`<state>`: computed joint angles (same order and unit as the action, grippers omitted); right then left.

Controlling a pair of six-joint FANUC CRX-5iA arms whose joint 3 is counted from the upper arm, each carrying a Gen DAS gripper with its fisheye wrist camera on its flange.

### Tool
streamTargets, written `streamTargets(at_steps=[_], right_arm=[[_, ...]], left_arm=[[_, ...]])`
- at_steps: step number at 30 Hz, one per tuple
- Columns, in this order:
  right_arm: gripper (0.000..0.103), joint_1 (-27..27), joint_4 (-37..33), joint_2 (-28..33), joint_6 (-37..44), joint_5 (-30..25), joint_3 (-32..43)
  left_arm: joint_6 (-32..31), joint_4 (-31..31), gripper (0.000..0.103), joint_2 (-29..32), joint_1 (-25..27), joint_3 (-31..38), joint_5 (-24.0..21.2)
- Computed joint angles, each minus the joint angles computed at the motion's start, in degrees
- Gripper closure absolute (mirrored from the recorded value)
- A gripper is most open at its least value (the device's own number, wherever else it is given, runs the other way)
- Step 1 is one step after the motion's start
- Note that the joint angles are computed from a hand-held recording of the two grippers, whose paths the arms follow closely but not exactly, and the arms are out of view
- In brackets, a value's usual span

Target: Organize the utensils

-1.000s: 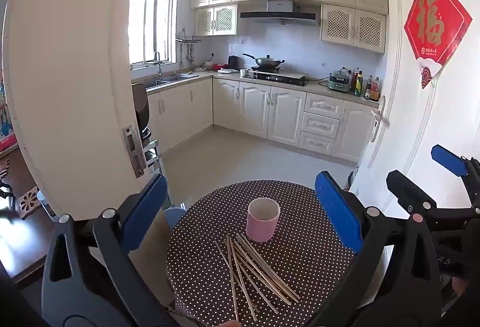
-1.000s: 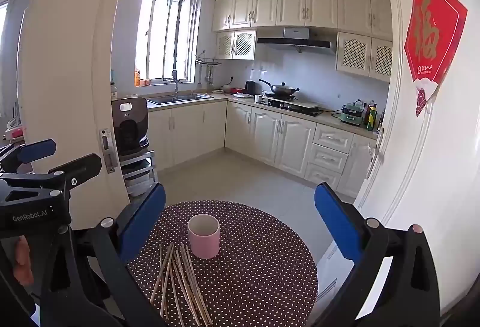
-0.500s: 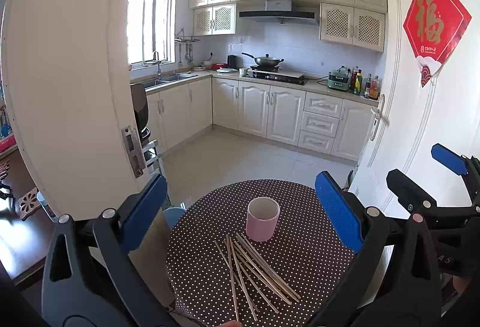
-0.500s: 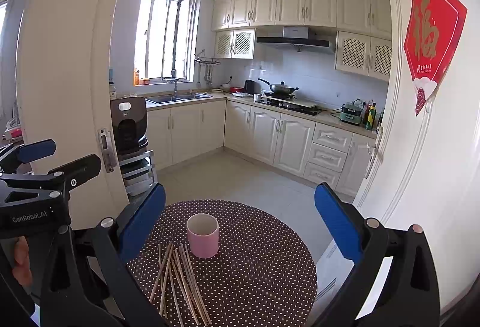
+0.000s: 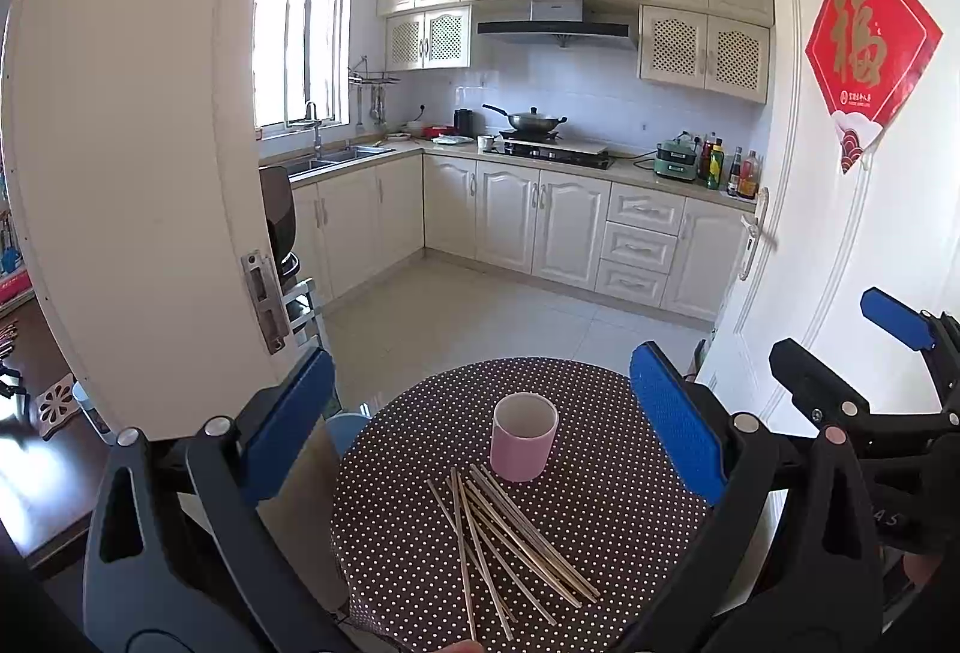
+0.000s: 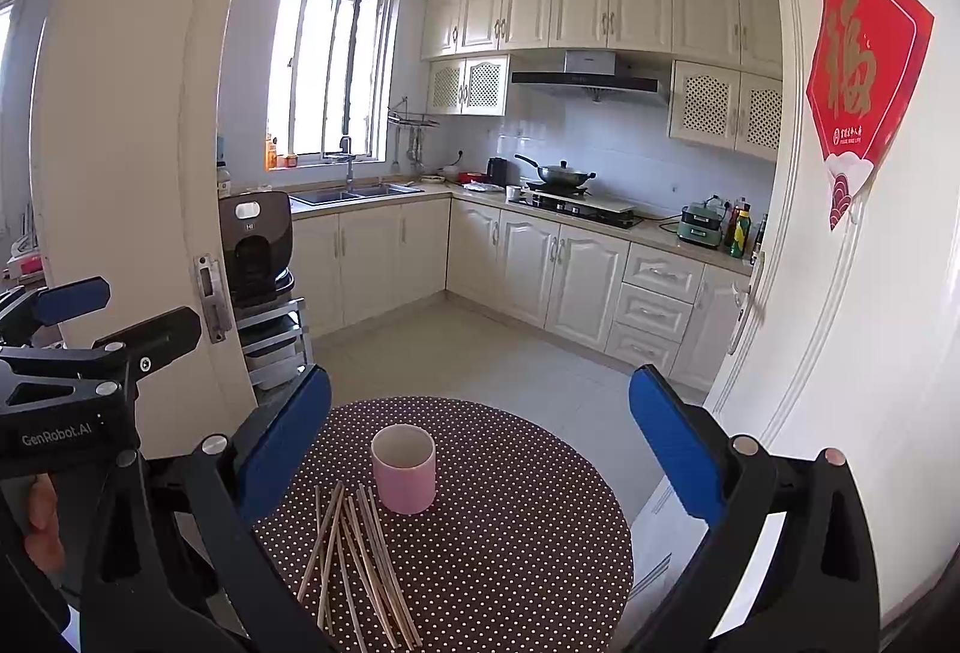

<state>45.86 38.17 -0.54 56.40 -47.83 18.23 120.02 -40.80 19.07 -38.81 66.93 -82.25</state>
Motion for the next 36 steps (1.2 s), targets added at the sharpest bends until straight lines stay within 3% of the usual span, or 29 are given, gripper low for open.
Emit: streamTargets(at_steps=[36], right_arm=[[0.007,0.1,0.8,-0.1,-0.4,0.1,-0.7]], left_arm=[[-0.3,1.0,0.006,-0.1,0.6,-0.8,0.1]])
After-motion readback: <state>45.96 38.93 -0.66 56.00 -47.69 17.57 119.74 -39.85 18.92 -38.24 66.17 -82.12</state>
